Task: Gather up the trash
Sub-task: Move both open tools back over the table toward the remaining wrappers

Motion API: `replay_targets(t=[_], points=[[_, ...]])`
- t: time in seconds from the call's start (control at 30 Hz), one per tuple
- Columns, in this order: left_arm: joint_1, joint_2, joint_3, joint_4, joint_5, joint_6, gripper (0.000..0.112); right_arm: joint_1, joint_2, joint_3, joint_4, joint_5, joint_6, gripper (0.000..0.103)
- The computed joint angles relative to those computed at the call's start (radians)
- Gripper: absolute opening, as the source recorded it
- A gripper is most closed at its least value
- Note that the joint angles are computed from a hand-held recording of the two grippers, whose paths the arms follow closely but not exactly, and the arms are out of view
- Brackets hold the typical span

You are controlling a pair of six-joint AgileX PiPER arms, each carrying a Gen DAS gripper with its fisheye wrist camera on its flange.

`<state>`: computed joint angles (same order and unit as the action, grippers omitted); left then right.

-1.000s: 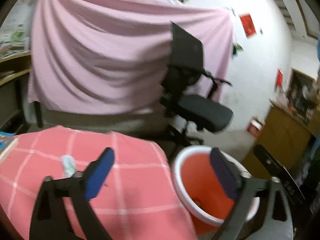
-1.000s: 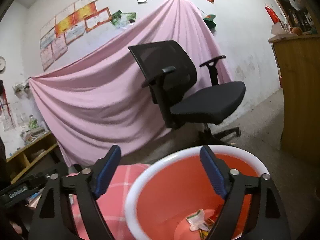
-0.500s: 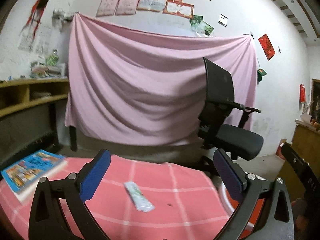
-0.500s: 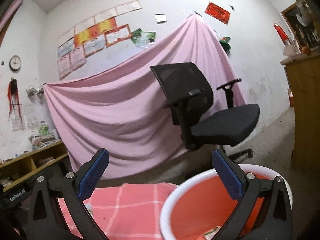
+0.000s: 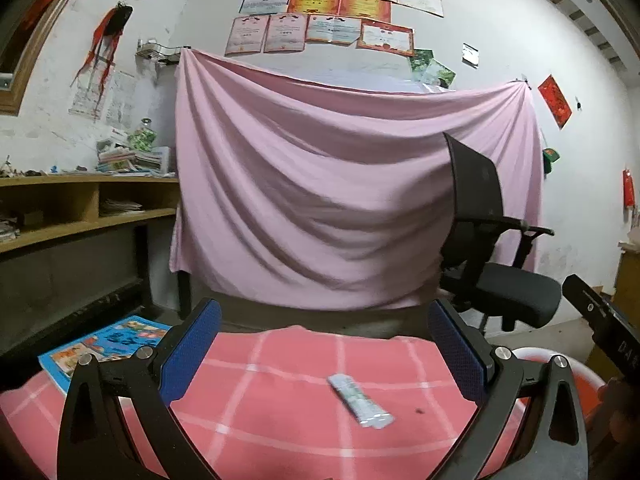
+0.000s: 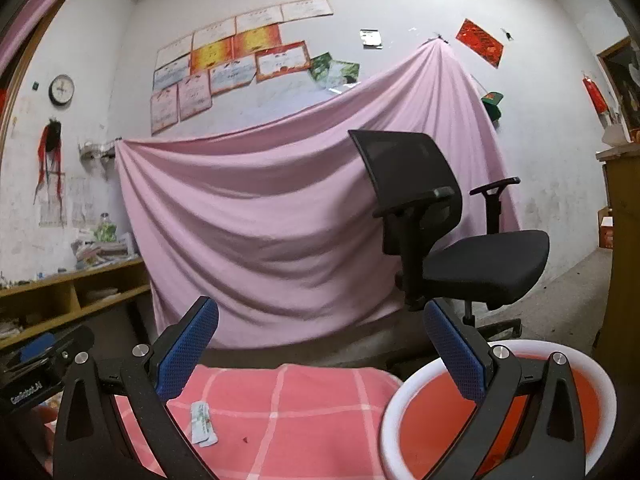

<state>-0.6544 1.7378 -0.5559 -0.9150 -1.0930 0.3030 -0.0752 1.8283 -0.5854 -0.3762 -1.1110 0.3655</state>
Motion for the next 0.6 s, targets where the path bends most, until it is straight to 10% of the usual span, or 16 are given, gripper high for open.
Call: replay_targets(t=[0.17,0.6], points=[[0.078,-0.009,0.025,0.044,0.047,-0.025,0.101,0.07,0.009,-0.037,0.032,0.079,-0.035,0.103],[0.302,0.044,-0.091,0.064,0.446,0.04,0.101,0.204,0.12,-0.348,-0.304,0.63,0.218,0.088]])
